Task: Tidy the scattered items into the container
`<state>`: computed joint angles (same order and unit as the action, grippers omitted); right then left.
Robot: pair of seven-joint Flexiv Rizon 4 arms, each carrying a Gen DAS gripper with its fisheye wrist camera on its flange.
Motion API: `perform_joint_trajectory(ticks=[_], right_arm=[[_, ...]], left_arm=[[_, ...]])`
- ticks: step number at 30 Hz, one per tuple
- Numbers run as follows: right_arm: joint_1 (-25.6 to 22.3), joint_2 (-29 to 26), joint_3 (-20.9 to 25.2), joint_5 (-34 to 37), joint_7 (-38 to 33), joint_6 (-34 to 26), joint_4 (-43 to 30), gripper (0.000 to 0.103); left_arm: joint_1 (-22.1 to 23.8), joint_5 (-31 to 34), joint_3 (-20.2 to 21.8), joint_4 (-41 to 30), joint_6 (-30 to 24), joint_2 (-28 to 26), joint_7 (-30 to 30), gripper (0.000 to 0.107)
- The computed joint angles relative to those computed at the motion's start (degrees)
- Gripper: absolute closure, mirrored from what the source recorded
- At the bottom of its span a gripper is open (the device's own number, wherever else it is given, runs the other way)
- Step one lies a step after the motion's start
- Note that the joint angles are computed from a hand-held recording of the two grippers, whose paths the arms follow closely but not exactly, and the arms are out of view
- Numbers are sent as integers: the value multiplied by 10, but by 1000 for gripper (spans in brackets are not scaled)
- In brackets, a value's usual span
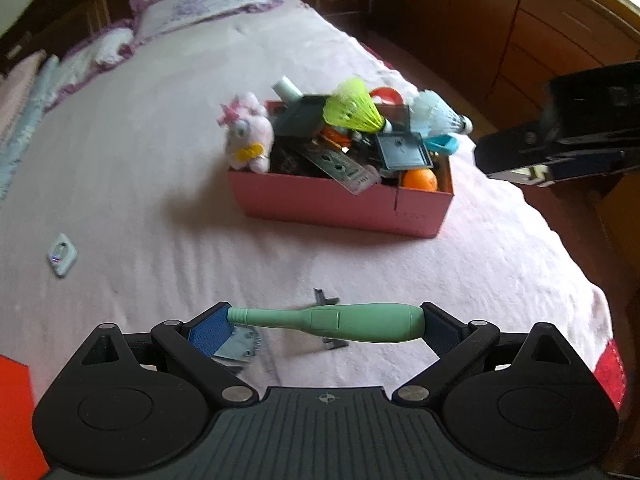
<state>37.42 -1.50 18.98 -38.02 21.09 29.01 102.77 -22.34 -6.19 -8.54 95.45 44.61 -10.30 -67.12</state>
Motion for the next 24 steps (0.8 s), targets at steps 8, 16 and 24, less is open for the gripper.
perform_joint_trajectory(ticks=[8, 16, 24], right_arm=[[-42, 102, 18, -16, 37, 115, 115, 25], [-70, 254, -2, 132, -152, 239, 245, 25], [-109, 306, -9, 209, -262, 268, 241, 25]], left_arm=[[-61, 118, -4, -44, -11, 10, -212, 8], [-157, 278, -36, -121, -131, 13, -515, 8], [-219, 362, -54, -223, -172, -24, -536, 8]])
